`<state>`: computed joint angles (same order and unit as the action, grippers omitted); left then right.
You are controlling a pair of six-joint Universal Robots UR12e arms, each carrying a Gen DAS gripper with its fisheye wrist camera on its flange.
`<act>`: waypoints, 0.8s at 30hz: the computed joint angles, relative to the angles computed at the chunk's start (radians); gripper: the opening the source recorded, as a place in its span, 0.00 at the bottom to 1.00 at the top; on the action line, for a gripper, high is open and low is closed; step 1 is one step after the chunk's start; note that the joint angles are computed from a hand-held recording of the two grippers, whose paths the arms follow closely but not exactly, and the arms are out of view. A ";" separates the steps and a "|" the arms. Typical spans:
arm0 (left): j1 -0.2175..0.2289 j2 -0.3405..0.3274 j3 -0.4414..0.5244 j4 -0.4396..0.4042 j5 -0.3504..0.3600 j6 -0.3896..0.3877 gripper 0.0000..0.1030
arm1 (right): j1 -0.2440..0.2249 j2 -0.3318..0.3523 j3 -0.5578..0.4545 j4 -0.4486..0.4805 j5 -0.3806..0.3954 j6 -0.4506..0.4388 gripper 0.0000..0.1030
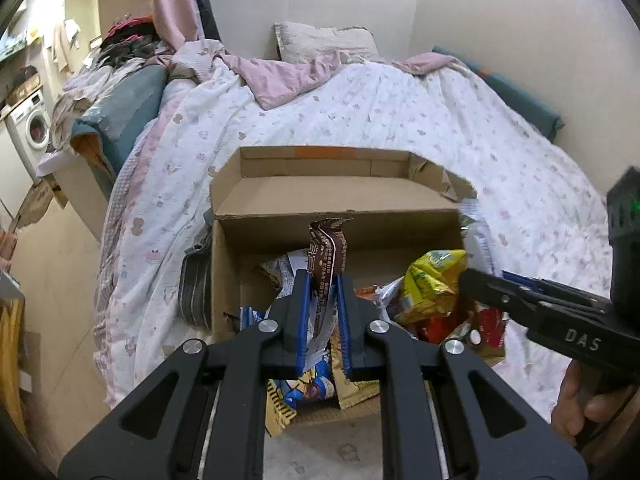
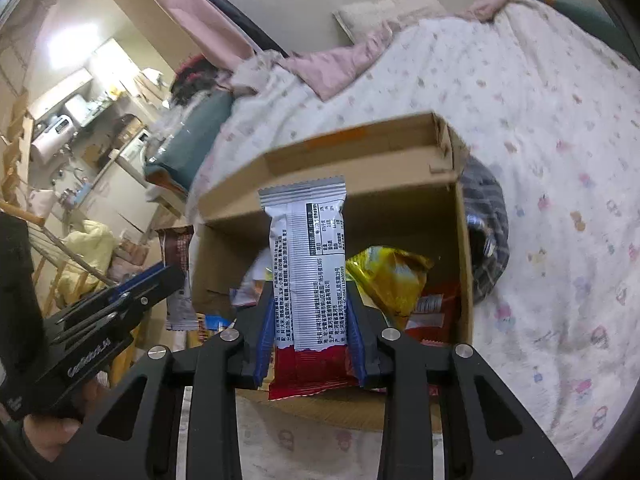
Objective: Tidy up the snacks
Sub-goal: 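Lift and carry both snack bars over the box with both grippers, then open both grippers to drop the two snack bars into the box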
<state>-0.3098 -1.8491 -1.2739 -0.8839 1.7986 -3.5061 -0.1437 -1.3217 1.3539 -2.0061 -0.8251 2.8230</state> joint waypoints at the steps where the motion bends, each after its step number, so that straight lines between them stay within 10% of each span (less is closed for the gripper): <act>1: 0.003 -0.002 0.000 0.002 -0.010 0.000 0.10 | 0.004 0.002 0.000 -0.005 -0.007 -0.004 0.32; 24: 0.014 -0.004 -0.002 0.032 -0.011 -0.025 0.14 | 0.028 0.030 -0.020 0.027 -0.043 -0.011 0.32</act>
